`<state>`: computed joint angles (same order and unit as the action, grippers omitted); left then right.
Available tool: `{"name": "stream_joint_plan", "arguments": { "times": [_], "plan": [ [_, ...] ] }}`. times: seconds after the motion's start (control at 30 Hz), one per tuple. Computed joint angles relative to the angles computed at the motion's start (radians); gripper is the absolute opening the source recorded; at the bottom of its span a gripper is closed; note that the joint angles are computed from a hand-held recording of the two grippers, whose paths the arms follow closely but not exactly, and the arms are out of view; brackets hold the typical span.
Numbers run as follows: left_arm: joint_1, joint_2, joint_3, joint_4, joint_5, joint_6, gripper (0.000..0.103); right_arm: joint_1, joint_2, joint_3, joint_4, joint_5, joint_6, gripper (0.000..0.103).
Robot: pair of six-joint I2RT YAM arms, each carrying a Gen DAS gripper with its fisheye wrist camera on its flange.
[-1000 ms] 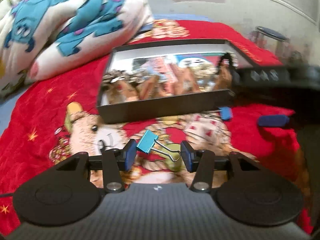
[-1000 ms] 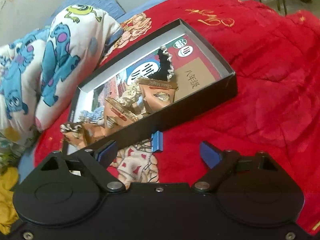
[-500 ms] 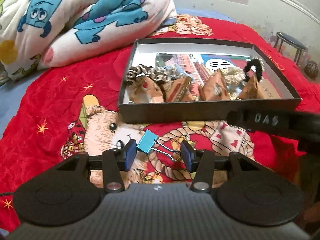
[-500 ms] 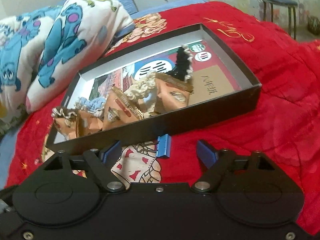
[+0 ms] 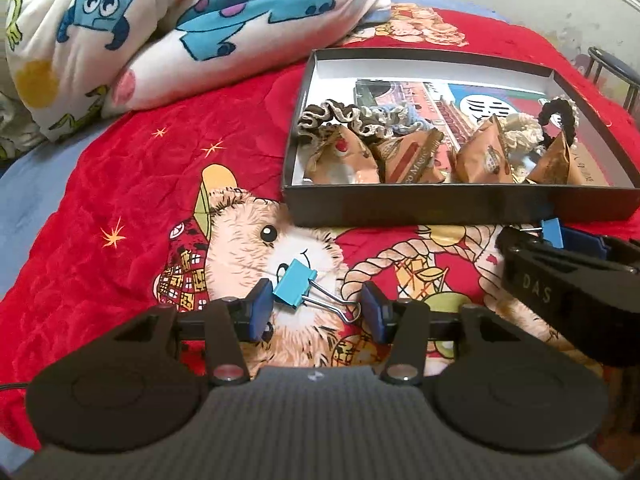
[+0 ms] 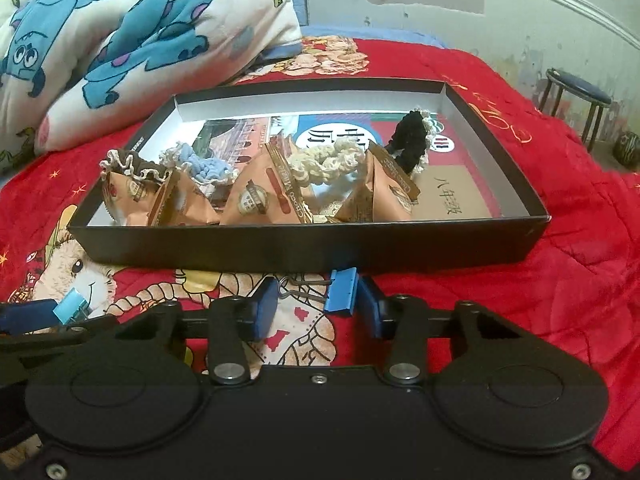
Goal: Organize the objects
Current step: 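Grasp a blue binder clip with the left gripper while the right grasps another blue clip, then carry both held binder clips over the black box and lower them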
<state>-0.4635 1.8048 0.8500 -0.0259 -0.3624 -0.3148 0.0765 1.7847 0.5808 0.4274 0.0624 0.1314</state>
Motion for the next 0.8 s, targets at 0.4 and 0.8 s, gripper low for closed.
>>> {"name": "stream_joint_plan", "arguments": {
  "times": [0.4,0.8],
  "plan": [
    [0.008,-0.017,-0.006,0.006,0.016,-0.001,0.053,-0.012,-0.116,-0.060,0.028,-0.080,0.013,0.042],
    [0.028,-0.079,-0.084,0.151,0.026,-0.002,0.053,-0.066,-0.202,-0.101,0.081,-0.205,0.070,0.042]
  ]
}}
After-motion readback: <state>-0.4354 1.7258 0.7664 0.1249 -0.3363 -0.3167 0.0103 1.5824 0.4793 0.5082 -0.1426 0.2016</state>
